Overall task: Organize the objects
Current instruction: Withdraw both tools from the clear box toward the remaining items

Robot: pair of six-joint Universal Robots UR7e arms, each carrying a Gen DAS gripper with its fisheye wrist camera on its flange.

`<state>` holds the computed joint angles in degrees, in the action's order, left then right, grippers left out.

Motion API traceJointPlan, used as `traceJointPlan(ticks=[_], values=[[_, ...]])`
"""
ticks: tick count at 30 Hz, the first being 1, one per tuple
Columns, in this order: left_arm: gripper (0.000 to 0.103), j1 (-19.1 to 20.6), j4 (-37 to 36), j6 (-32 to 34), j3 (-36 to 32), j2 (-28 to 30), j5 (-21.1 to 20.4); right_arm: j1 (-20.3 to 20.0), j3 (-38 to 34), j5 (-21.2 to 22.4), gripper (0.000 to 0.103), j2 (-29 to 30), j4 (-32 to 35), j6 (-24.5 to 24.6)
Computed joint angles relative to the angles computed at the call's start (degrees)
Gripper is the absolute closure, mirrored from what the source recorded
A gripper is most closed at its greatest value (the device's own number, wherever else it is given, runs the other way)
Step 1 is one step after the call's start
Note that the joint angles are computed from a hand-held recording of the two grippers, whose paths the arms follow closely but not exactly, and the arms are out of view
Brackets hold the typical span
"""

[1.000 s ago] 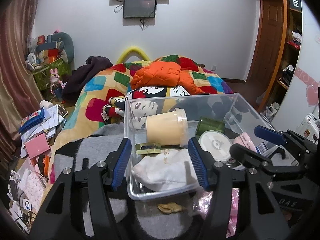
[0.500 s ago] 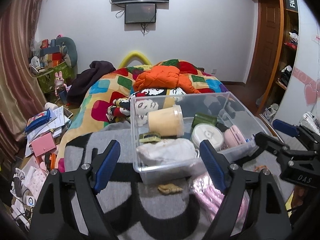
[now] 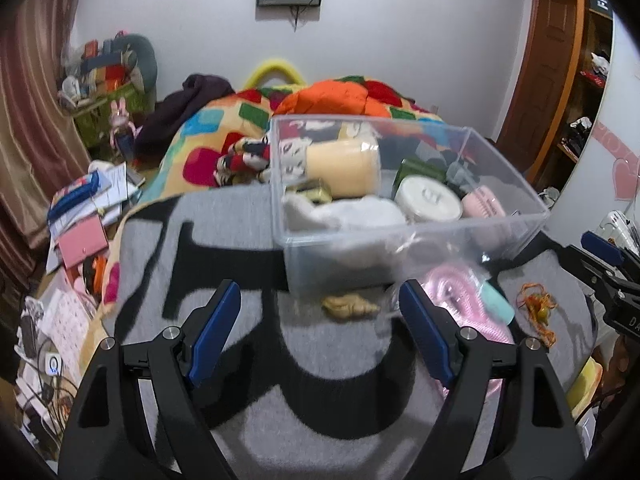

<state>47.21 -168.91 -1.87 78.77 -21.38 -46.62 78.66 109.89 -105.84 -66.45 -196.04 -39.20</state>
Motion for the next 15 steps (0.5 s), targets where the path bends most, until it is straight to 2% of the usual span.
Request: traceJointPlan(ticks=[15], values=[[0.021,2.07,7.88,-7.13,-1.52,0.69,-0.52,-3.49,2.36,-2.8,0.023,-0.05,2.54,1.4]])
